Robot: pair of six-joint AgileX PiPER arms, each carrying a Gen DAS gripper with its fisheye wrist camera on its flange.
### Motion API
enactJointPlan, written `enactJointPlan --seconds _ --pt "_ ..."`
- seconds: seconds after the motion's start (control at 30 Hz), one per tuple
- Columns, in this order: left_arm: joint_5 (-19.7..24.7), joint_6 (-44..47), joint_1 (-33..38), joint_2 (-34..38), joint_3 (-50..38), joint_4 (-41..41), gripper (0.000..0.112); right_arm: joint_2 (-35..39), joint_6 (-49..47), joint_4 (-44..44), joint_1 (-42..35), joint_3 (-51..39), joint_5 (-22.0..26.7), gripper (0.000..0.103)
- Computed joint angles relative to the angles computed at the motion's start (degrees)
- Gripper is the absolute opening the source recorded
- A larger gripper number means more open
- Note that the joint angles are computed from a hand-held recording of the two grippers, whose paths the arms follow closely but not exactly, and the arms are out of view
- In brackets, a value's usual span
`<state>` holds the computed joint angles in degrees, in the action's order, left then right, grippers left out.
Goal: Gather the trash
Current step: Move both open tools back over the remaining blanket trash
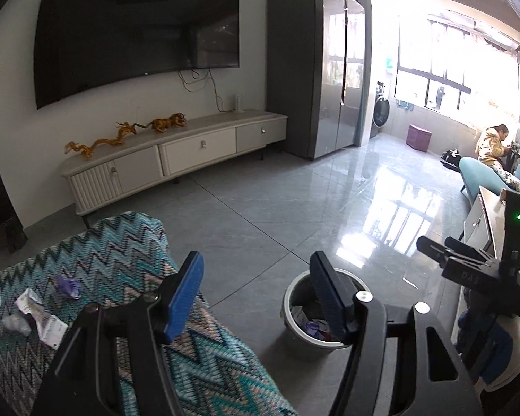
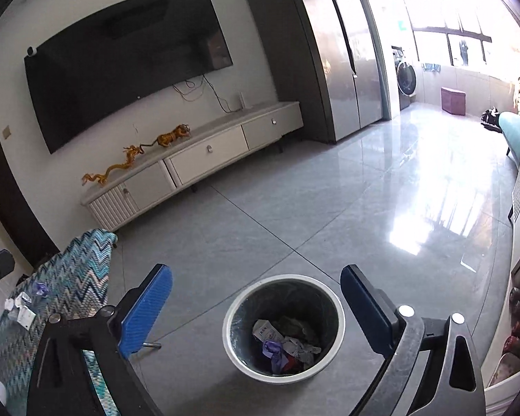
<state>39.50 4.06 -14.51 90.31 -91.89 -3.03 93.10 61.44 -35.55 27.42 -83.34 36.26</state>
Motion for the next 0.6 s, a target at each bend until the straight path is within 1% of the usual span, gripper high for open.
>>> enactJointPlan --seconds 0.07,0.2,0.33,0.47,0.6 --pt "-1.12 -0.88 1.83 -4.35 3.62 1.73 0.062 -1.71 1.02 -2.09 2.55 -0.59 1.58 0.102" --pt "-1.54 1.06 7.33 -12.94 9.73 -0.2 0.062 -3.51 2.45 -6.05 8.13 -3.59 5.05 0.103" --pt "-1.49 6.72 14.35 -19.43 14.21 -6.15 0.072 -3.84 3.17 -8.42 13.27 -7.01 6.9 0.103" --pt "-1.57 13.0 21.49 -24.94 17.99 -12.08 0.073 -3.74 4.35 -11.36 17.97 -9.63 7.1 0.103" --pt "0.35 23.55 31.58 -28.34 19.83 -23.48 0.073 -2.06 4.43 -13.7 22.75 -13.85 9.0 0.103"
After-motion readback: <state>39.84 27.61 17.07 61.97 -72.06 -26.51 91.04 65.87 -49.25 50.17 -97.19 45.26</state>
